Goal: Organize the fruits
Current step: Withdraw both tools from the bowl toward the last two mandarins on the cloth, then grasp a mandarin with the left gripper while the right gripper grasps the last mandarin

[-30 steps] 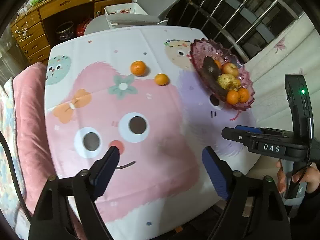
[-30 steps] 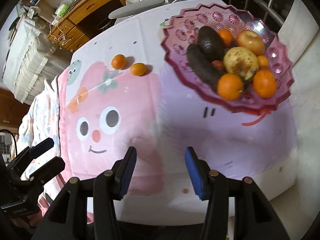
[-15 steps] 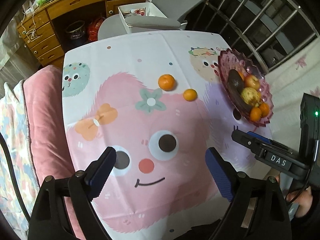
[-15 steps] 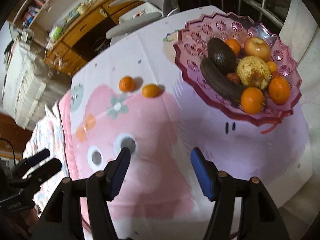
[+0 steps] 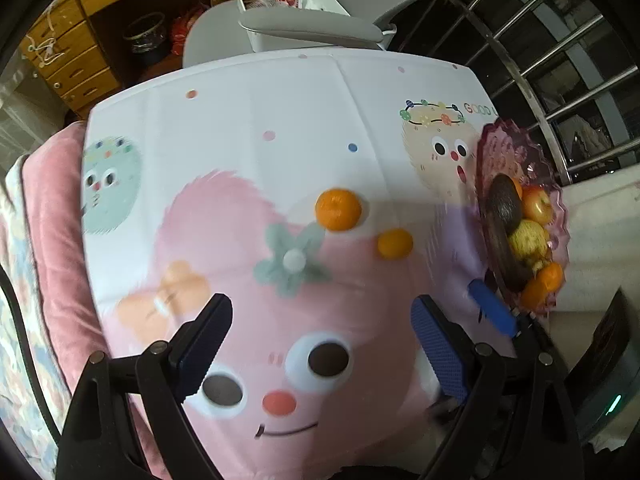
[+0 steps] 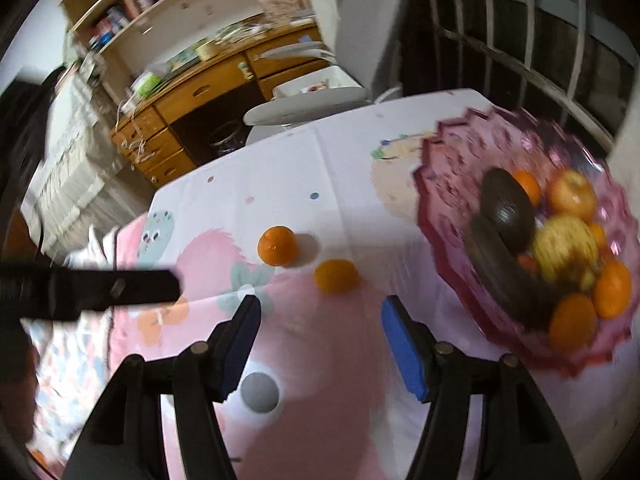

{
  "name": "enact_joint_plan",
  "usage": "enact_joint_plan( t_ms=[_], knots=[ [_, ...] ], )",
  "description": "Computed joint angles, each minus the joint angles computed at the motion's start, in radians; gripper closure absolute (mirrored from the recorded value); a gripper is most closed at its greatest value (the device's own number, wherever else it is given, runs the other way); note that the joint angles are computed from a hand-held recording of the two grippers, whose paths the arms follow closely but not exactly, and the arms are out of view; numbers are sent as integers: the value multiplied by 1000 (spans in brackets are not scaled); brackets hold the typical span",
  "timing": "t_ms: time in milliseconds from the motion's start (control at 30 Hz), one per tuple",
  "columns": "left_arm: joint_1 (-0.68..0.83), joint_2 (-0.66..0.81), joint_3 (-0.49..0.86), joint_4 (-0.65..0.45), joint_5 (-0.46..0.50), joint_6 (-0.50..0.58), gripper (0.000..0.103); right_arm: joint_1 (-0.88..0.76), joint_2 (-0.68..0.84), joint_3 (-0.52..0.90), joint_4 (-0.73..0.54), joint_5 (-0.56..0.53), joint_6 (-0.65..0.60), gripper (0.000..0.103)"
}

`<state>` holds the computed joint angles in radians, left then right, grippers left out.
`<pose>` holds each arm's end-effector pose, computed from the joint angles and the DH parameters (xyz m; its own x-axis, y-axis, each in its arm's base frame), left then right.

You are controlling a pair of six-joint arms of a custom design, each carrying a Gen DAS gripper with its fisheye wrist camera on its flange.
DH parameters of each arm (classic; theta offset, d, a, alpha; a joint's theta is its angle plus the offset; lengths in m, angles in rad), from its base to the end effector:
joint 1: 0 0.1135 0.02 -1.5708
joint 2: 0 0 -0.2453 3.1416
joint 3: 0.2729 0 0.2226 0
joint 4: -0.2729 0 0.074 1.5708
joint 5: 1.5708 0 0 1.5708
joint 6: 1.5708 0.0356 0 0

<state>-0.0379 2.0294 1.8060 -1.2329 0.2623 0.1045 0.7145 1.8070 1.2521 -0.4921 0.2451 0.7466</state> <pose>0.3627 -0.0230 0.2368 -0.9804 0.1380 -0.1405 0.1694 0.9548 -0.2443 0.2667 0.2199 0.1961 -0.8496 0.1353 -0.5098 0.0450 0.9816 0.1855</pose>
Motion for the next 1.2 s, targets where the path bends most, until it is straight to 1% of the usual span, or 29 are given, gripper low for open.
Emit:
enact_joint_plan(
  t_ms=[200,367,500,533,600,667,833,1000,1133,1200],
  knots=[
    [-39,143,104,46,22,-43,13,2,85,-23,110,37,-77,40],
    [-57,228,164,79,32,-71,13,2,112,-76,221,59,-124,40],
    [-68,289,210,80,37,-78,20,11,135,-96,280,82,-177,40],
    [-69,304,221,79,38,-78,21,12,140,-99,289,84,-185,40],
    [-75,331,242,77,37,-86,29,9,158,-94,300,78,-203,40],
    [-81,358,264,73,38,-92,32,8,173,-91,310,76,-213,40],
    [-95,396,297,65,39,-89,35,15,205,-71,302,95,-215,41],
    [-103,429,333,46,40,-89,47,12,226,-63,308,104,-209,48],
    [-111,435,339,40,38,-85,49,7,231,-64,316,112,-214,54],
    [-118,437,341,42,20,-84,52,5,232,-64,316,115,-214,56]
  ],
)
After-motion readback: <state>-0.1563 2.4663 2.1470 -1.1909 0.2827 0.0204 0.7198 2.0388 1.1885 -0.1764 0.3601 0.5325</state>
